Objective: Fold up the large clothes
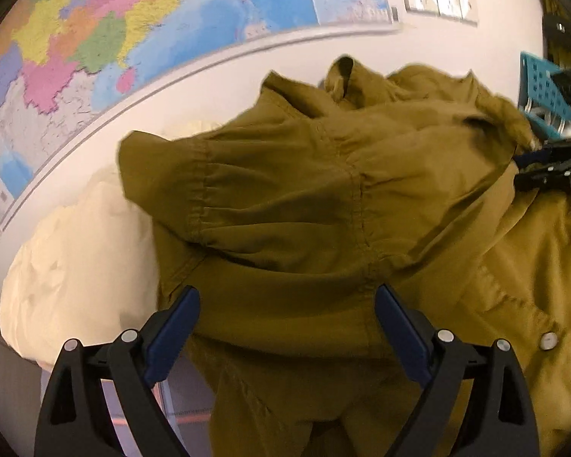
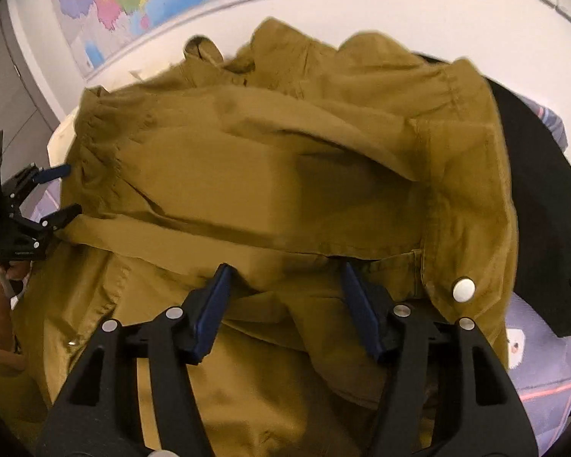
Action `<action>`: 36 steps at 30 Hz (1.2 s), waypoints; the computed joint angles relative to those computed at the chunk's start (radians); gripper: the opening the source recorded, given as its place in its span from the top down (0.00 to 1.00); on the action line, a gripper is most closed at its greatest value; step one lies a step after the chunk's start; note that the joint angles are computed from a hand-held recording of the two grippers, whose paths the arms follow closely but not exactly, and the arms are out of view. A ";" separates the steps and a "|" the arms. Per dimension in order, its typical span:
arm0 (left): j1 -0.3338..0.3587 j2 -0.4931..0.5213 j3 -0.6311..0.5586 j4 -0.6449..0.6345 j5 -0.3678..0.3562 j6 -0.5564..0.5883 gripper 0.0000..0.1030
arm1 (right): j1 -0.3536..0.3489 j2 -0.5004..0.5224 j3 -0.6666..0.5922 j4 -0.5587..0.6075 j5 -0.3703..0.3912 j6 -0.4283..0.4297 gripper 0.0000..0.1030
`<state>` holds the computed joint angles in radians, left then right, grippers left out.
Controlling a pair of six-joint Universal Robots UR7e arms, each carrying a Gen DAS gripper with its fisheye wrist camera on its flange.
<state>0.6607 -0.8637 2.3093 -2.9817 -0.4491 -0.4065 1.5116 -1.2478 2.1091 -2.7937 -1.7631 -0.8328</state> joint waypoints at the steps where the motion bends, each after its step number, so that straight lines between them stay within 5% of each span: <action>1: -0.009 -0.015 0.021 -0.031 -0.010 0.001 0.12 | -0.006 -0.026 0.005 0.018 0.036 0.003 0.37; 7: -0.078 -0.163 0.163 0.036 -0.035 -0.195 0.11 | -0.087 -0.234 0.063 0.146 0.194 0.023 0.27; 12: -0.106 -0.262 0.250 0.146 -0.088 -0.366 0.11 | -0.191 -0.384 0.119 0.209 0.240 0.059 0.26; 18: -0.134 -0.332 0.348 0.138 -0.203 -0.472 0.11 | -0.351 -0.539 0.164 0.312 0.310 0.081 0.21; 23: -0.169 -0.373 0.439 0.028 -0.319 -0.508 0.11 | -0.475 -0.617 0.184 0.476 0.397 0.017 0.18; 36: -0.245 -0.289 0.505 -0.151 -0.492 -0.501 0.08 | -0.522 -0.656 0.222 0.644 0.451 -0.143 0.17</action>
